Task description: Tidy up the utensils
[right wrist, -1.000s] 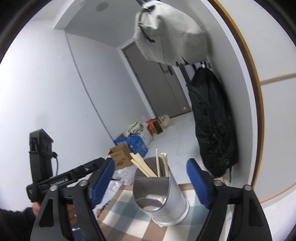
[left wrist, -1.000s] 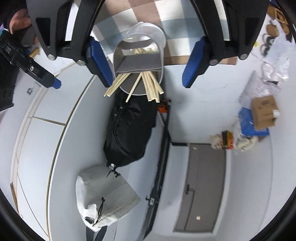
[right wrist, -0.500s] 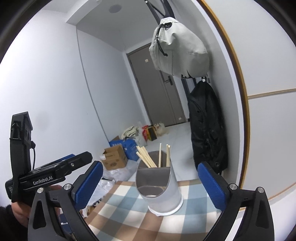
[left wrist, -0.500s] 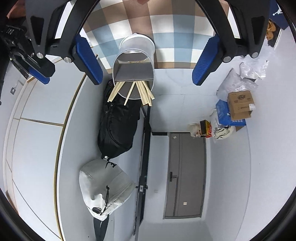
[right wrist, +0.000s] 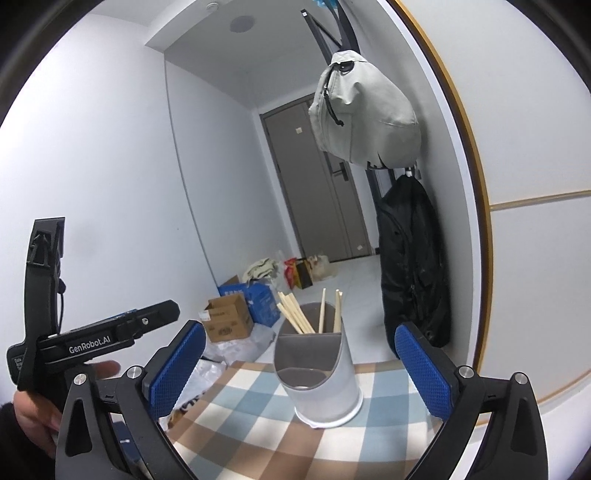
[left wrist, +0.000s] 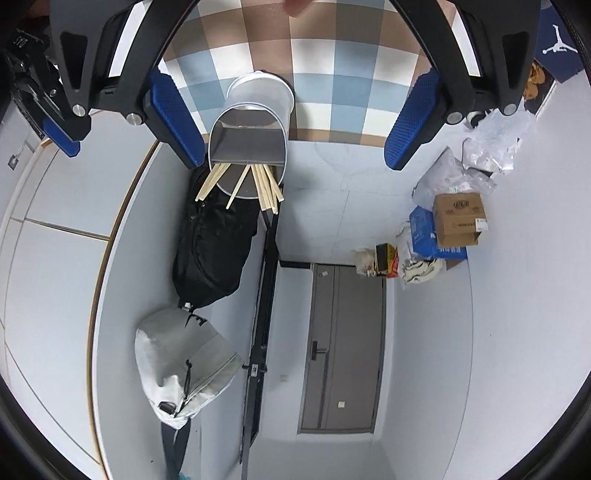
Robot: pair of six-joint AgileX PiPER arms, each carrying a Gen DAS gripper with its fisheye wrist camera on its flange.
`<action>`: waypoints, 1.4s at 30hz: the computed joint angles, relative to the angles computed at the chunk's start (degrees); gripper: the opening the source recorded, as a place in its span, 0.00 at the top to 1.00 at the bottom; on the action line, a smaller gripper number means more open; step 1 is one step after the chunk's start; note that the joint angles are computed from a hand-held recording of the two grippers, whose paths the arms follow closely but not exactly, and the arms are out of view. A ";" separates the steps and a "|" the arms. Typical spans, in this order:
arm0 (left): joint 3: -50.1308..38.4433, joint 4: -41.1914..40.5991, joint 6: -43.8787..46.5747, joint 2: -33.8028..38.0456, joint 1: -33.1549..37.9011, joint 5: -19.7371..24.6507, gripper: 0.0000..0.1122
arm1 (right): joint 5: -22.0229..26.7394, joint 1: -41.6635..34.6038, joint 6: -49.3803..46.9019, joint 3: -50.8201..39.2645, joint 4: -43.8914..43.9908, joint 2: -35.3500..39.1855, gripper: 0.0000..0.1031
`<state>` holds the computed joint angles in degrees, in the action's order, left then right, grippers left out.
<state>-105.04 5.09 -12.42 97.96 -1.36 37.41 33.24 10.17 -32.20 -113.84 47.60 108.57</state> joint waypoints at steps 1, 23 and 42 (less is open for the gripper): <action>-0.02 0.50 0.04 -0.08 -0.22 -0.14 0.15 | -0.12 -0.03 -0.20 0.24 0.26 -0.12 0.00; 2.23 4.73 -3.17 -0.47 -1.81 -2.18 0.15 | -1.71 0.03 -2.68 2.23 1.79 -1.09 0.00; 2.67 5.24 -3.30 -0.62 -2.10 -2.35 0.15 | -2.67 -0.26 -2.54 2.93 2.87 -1.57 0.00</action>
